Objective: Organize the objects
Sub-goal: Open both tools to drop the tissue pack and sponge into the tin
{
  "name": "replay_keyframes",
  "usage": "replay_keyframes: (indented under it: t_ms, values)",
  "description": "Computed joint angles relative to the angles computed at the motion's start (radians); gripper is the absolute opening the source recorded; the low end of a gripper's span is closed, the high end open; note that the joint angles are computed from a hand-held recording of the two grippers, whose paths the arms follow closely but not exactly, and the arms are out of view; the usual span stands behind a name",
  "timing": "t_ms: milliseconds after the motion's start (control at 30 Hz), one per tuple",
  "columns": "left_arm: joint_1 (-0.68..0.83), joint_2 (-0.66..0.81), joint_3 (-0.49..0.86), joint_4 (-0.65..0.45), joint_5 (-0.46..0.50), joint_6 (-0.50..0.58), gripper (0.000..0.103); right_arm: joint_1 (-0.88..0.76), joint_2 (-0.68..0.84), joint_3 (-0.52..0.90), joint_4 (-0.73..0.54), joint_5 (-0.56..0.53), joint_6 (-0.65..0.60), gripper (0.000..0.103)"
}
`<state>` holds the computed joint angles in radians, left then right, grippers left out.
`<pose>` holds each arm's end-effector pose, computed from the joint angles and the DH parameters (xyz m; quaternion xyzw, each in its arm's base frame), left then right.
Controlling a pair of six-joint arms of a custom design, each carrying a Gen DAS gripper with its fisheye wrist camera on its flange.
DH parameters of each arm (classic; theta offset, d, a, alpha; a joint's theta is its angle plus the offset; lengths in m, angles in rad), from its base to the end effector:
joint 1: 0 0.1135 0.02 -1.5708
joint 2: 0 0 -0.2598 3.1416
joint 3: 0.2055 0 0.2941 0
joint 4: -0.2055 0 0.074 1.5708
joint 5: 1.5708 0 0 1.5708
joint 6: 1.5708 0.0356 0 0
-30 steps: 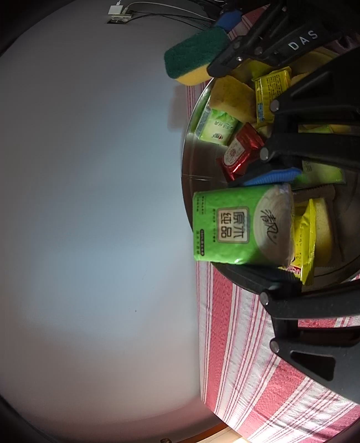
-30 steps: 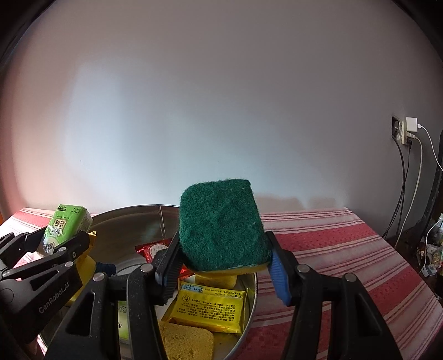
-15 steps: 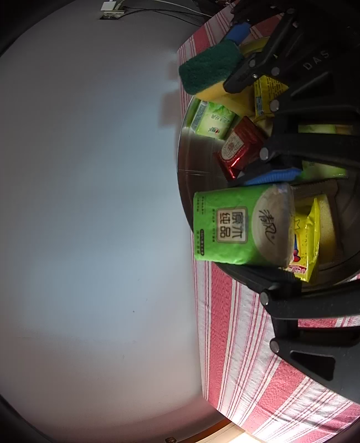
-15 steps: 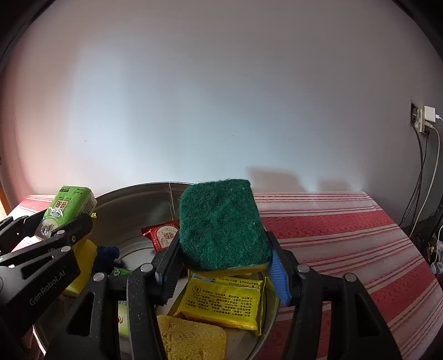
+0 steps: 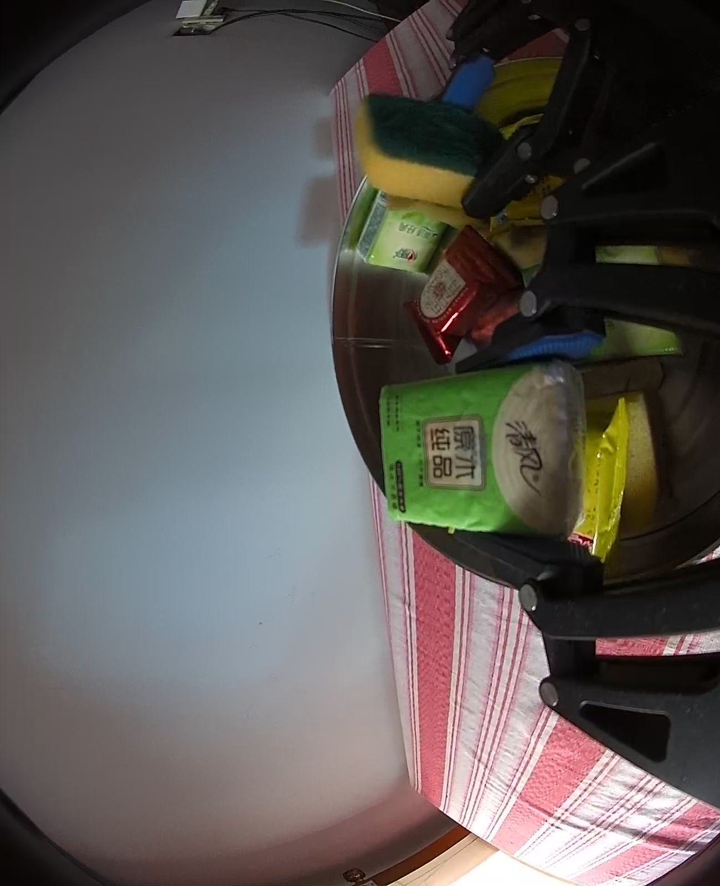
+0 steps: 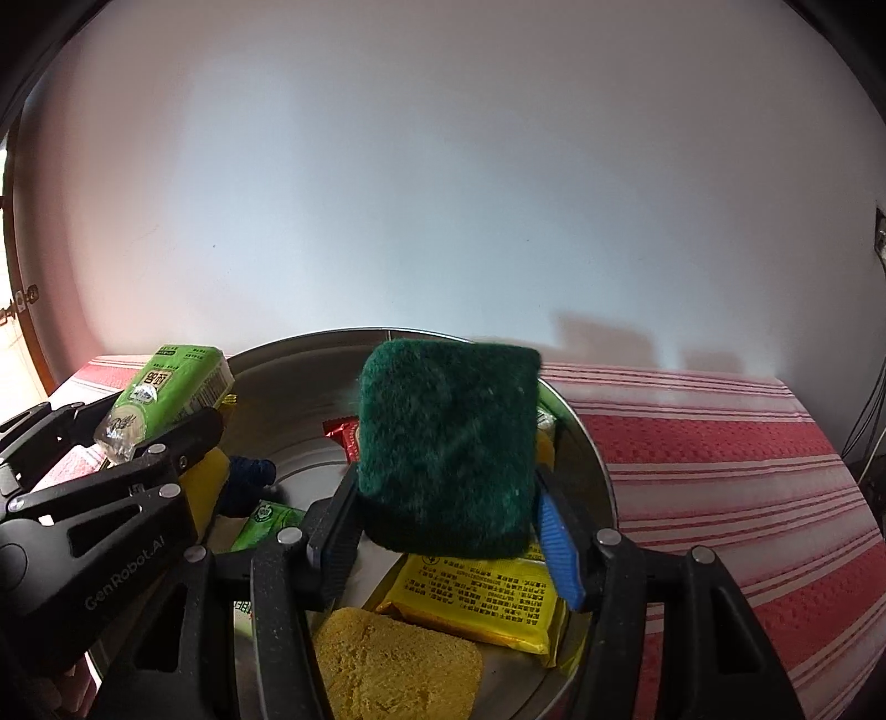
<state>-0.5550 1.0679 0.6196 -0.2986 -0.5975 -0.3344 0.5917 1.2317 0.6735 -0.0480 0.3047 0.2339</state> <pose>0.2283 -0.1180 0.2002 -0.0207 0.8834 0.0789 0.4615 0.2535 0.1575 0.1954 -0.0866 0.8742 0.0608 0.4739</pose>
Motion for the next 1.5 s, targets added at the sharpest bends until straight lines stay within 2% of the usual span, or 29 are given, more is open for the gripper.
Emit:
replay_keyframes:
  t_ms: [67,133,267,300,333,400,433,533,667,733,800,1033,1267,1500]
  values:
    - [-0.006,0.001,0.002,-0.005,-0.01,-0.01,0.061,-0.011,-0.004,0.002,0.001,-0.026,-0.009,0.067]
    - [-0.004,-0.007,0.001,-0.018,-0.019,-0.029,0.071,0.001,-0.026,-0.008,-0.007,-0.008,0.0,0.067]
    - [0.016,-0.079,-0.035,-0.019,-0.004,-0.063,0.1,-0.015,-0.082,-0.047,0.013,-0.008,0.019,0.07]
    - [0.023,-0.117,-0.056,-0.013,0.009,-0.07,0.102,-0.019,-0.112,-0.065,0.023,-0.007,0.032,0.071]
    - [0.027,-0.151,-0.075,-0.006,0.024,-0.077,0.102,0.013,-0.162,-0.08,0.01,0.019,0.068,0.073]
    - [0.023,-0.193,-0.096,-0.001,0.04,-0.083,0.102,0.003,-0.235,-0.129,0.046,0.01,0.102,0.084]
    - [0.016,-0.208,-0.105,0.0,0.031,-0.082,0.103,0.012,-0.273,-0.14,0.043,0.025,0.122,0.085]
    - [-0.018,-0.257,-0.128,-0.012,-0.023,-0.072,0.103,0.013,-0.335,-0.164,0.048,0.046,0.155,0.085]
    - [-0.038,-0.305,-0.162,-0.018,-0.049,-0.072,0.103,0.022,-0.369,-0.166,0.025,0.081,0.185,0.085]
    - [-0.013,-0.335,-0.179,-0.016,-0.028,-0.06,0.103,0.036,-0.375,-0.167,0.018,0.126,0.187,0.085]
    - [-0.007,-0.359,-0.191,-0.016,-0.031,-0.05,0.103,0.036,-0.347,-0.179,0.07,0.171,0.169,0.085]
    - [-0.055,-0.445,-0.261,-0.003,-0.142,0.001,0.103,0.114,-0.378,-0.221,0.119,0.322,0.14,0.085]
    - [-0.04,-0.519,-0.289,-0.03,-0.155,0.002,0.103,0.216,-0.387,-0.225,0.118,0.466,0.119,0.085]
    - [-0.055,-0.558,-0.31,-0.045,-0.161,0.0,0.103,0.267,-0.437,-0.244,0.079,0.543,0.161,0.085]
